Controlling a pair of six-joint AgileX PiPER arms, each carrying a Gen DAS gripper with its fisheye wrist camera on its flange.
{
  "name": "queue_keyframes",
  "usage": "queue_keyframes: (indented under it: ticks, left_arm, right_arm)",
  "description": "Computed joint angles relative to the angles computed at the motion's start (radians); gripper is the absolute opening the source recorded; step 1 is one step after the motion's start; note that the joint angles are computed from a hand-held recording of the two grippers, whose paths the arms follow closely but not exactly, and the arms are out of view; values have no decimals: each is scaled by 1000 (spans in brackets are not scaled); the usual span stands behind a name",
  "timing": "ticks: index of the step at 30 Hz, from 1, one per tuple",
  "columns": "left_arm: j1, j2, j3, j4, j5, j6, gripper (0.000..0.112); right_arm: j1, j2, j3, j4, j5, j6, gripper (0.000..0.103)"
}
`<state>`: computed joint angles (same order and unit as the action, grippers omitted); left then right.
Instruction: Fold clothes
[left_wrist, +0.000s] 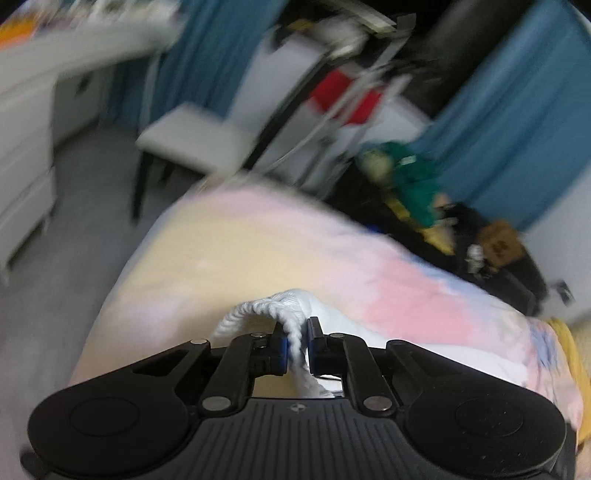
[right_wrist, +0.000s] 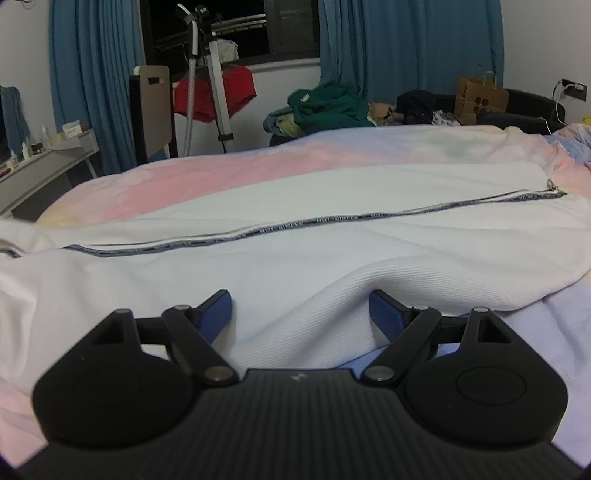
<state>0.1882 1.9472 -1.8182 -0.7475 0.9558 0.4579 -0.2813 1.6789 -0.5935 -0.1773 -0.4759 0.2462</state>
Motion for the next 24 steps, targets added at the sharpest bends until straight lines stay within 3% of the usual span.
queue_keyframes:
  ticks: [3, 7, 11, 14, 17, 22, 24]
  left_arm:
    - [-5, -191, 172, -108, -3, 161, 10]
    - [1, -475, 420, -206, 53, 369, 9]
    - [2, -767, 717, -230, 126, 469, 9]
    - [-9, -951, 917, -171, 173, 439, 10]
    - [-96, -1056, 1070, -66, 133, 323, 12]
    - [-268, -1097, 1209, 91, 42, 83, 15]
    - [-235, -1094, 1212, 71, 56, 79, 26]
  right_arm:
    - [-15, -39, 49, -32, -67, 1, 83]
    - [-43, -107, 111, -91, -133, 12, 82]
    - [-97, -177, 163, -189, -195, 93, 82]
    - [-144, -218, 185, -281, -221, 165, 82]
    - [-203, -254, 211, -386, -251, 245, 82]
    - [-318, -304, 217, -624, -255, 453, 82]
    - [-365, -316, 213, -720, -262, 547, 82]
